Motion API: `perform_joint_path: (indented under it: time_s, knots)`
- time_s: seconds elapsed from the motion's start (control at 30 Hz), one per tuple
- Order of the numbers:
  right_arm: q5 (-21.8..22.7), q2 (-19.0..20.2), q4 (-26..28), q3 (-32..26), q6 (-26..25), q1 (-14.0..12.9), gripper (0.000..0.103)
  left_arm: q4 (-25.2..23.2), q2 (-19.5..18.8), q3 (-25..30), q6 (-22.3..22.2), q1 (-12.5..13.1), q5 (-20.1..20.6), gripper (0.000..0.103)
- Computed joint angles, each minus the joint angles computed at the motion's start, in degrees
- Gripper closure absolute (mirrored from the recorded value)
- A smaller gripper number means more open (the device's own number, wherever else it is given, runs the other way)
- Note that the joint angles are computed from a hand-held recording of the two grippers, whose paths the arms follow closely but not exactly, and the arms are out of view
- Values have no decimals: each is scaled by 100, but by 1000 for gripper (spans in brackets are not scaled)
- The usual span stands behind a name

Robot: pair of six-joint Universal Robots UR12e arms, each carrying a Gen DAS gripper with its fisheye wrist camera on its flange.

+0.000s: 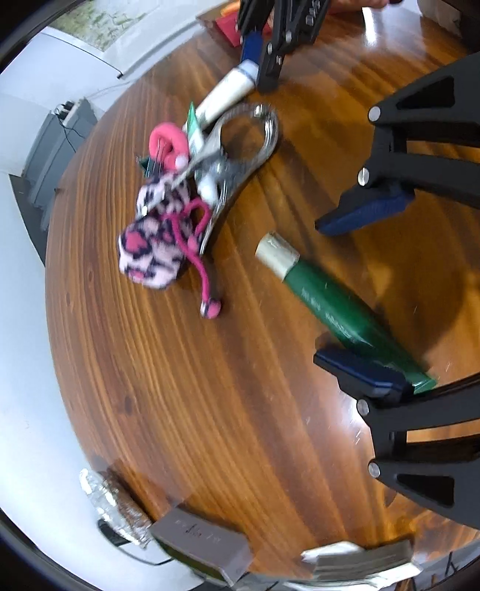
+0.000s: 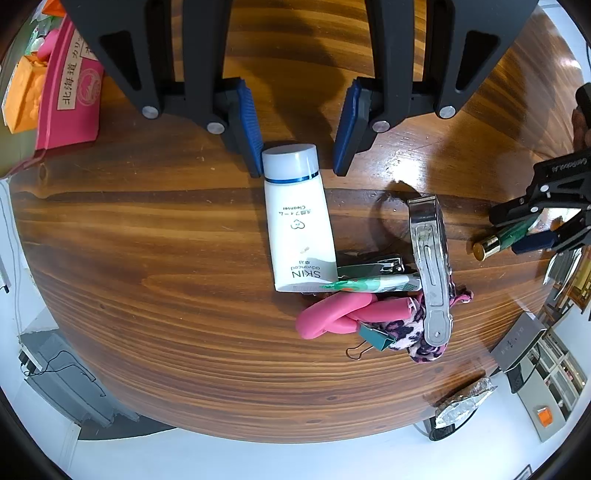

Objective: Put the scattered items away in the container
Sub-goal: 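Hold the cleanser tube with the right gripper while the left approaches the green tube, then grasp the green tube with the left gripper while the right holds the cleanser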

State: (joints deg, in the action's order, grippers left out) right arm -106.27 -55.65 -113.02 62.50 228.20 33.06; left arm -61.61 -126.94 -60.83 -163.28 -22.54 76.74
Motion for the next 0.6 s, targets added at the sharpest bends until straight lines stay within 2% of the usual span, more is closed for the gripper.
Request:
perform_joint_path:
  time_s: [0.1,0.33,0.4,0.6]
  knots:
    - [8,7,-3,-8,2,-1,61,-25,60,-83,-128,-20,-140,38]
    - [27,4,-21,2,-34,-6,61,190,-77,81,-571,-80,233,40]
    - [10,5,-23,3,-46,-2,61,321,-89,81,-646,-94,394,81]
    - [-64,38,70,-62,-97,11,61,383,-48,-3,-1126,-57,297,83]
